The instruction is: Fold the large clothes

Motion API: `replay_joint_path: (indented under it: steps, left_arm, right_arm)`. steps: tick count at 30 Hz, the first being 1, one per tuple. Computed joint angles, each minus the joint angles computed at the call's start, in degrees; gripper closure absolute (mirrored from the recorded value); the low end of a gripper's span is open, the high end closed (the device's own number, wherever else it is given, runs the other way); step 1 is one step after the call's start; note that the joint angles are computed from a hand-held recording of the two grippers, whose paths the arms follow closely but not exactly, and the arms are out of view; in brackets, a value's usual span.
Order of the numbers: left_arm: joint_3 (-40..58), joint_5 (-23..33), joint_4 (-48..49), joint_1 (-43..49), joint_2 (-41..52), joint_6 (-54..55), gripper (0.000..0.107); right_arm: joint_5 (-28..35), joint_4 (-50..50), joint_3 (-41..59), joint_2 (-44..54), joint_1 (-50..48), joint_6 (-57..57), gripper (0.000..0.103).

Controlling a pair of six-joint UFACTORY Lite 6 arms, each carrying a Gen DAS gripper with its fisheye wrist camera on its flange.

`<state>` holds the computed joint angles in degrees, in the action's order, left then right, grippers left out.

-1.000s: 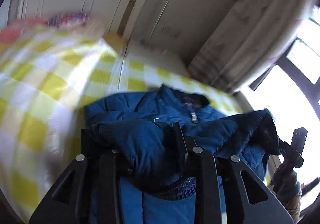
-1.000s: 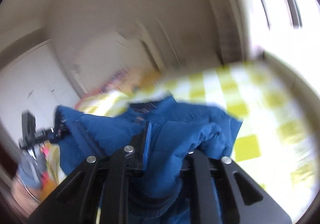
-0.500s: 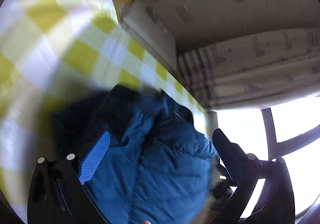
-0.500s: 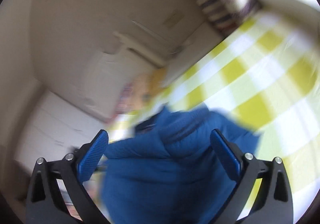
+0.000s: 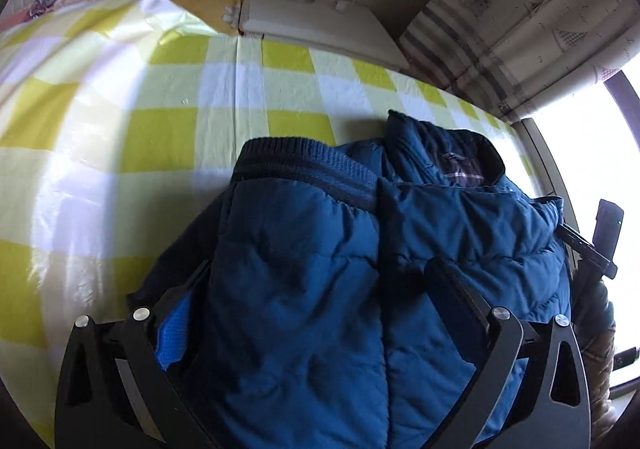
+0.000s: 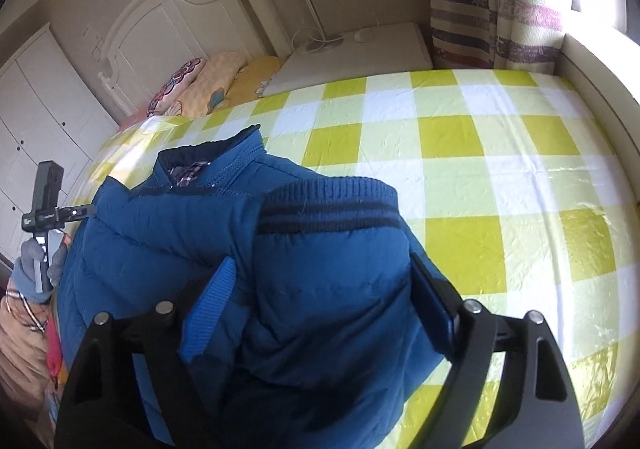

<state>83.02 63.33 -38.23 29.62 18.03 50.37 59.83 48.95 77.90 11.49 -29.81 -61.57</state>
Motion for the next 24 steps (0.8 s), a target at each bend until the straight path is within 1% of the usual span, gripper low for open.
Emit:
replay_joint_path:
  steps: [1,2,3,4,5,6,7,8,9,10,11,12,13,14,15,16,17,18,19,20,21,22,23,24]
  left_arm:
    - [0.01,0.00,-0.53,0.14,1.08,0.16,0.012]
    - [-0.02,0.04,-1.87,0.50,2.18,0.98,0.017]
    - [-1.02,-0.80,-4.07,1.08,2.07,3.04,0.036]
    - [-3.07,-1.61,-6.65,2.10,0.54,5.80,0.046]
    - [-6.74,-2.99,-9.97,4.04,-3.10,9.15,0.074]
    - [-9.03,-3.66,-11.96,5.17,-5.40,10.87,0.086]
    - [-12.97,-2.68,-15.70,7.94,-10.10,14.36,0.088]
    - [-15.29,-1.03,-17.64,9.51,-13.52,15.58,0.091]
    - [-17.34,1.91,-19.05,11.85,-17.38,16.40,0.092]
    - [-18.30,6.52,-19.94,14.86,-21.29,16.62,0.092]
    - [-17.10,9.02,-19.63,15.82,-22.79,15.53,0.092]
    - [-13.50,11.14,-18.56,15.71,-22.88,13.59,0.092]
    - [-7.50,10.90,-17.01,13.53,-21.11,9.45,0.092]
    - [-1.51,10.39,-14.87,11.01,-17.82,4.94,0.092]
    - [4.49,8.36,-12.09,7.81,-14.21,-0.01,0.092]
    - [10.49,3.93,-9.07,3.41,-9.40,-4.80,0.092]
    - [16.48,1.07,-3.70,-0.25,-4.71,-9.11,0.092]
    - [22.02,-1.73,2.30,-4.54,1.29,-14.93,0.092]
    - [25.16,-2.46,6.12,-6.97,6.05,-20.37,0.092]
    - [25.91,-3.20,10.62,-8.87,9.13,-23.50,0.092]
    - [24.25,-5.31,12.73,-10.48,12.22,-24.23,0.090]
    - [20.19,-7.63,12.44,-10.93,12.91,-22.89,0.086]
    - [14.50,-12.22,9.75,-10.66,11.20,-20.31,0.080]
    - [9.72,-14.84,4.66,-9.17,8.68,-15.34,0.080]
  right_arm:
    - [-0.49,0.30,-0.53,-0.34,-0.11,-1.09,0.029]
    - [-1.12,0.58,-1.31,-0.97,-0.27,-2.23,0.042]
    - [-1.18,1.17,-2.27,-1.87,-0.75,-3.51,0.054]
    - [-0.74,2.53,-3.39,-2.60,-1.42,-5.37,0.061]
    - [-0.96,4.07,-5.32,-4.19,-2.18,-7.63,0.074]
    - [-0.66,5.60,-7.48,-6.31,-3.12,-9.71,0.085]
    - [0.13,7.67,-9.77,-8.92,-4.34,-12.10,0.088]
    - [0.07,9.04,-11.72,-11.67,-4.93,-13.68,0.091]
    - [0.82,10.27,-14.52,-16.59,-6.30,-15.48,0.092]
    - [2.53,10.80,-15.09,-19.53,-7.66,-15.51,0.093]
    - [6.07,10.71,-13.41,-21.25,-9.59,-14.52,0.093]
    - [9.68,11.16,-9.34,-21.62,-11.16,-12.97,0.093]
    - [10.96,9.76,-3.34,-19.58,-10.43,-9.32,0.093]
    - [10.16,8.79,2.65,-16.22,-8.30,-5.44,0.093]
    - [7.41,7.02,8.65,-12.19,-5.11,-1.25,0.093]
    - [4.76,3.54,14.65,-7.71,-1.71,3.04,0.093]
    - [0.90,-0.18,20.64,-1.72,2.38,8.81,0.093]
    - [-2.09,-6.17,26.37,4.28,6.57,14.80,0.092]
    - [-2.68,-11.98,32.00,10.27,9.32,20.80,0.092]
    - [-2.66,-17.24,35.26,16.23,11.40,25.37,0.092]
    - [-3.18,-20.15,36.11,20.83,13.39,27.55,0.084]
    - [-3.71,-20.67,34.57,23.12,13.91,27.33,0.078]
    - [-6.52,-18.79,30.63,23.00,14.12,26.17,0.070]
    - [-10.36,-14.51,25.09,20.49,13.08,23.35,0.069]
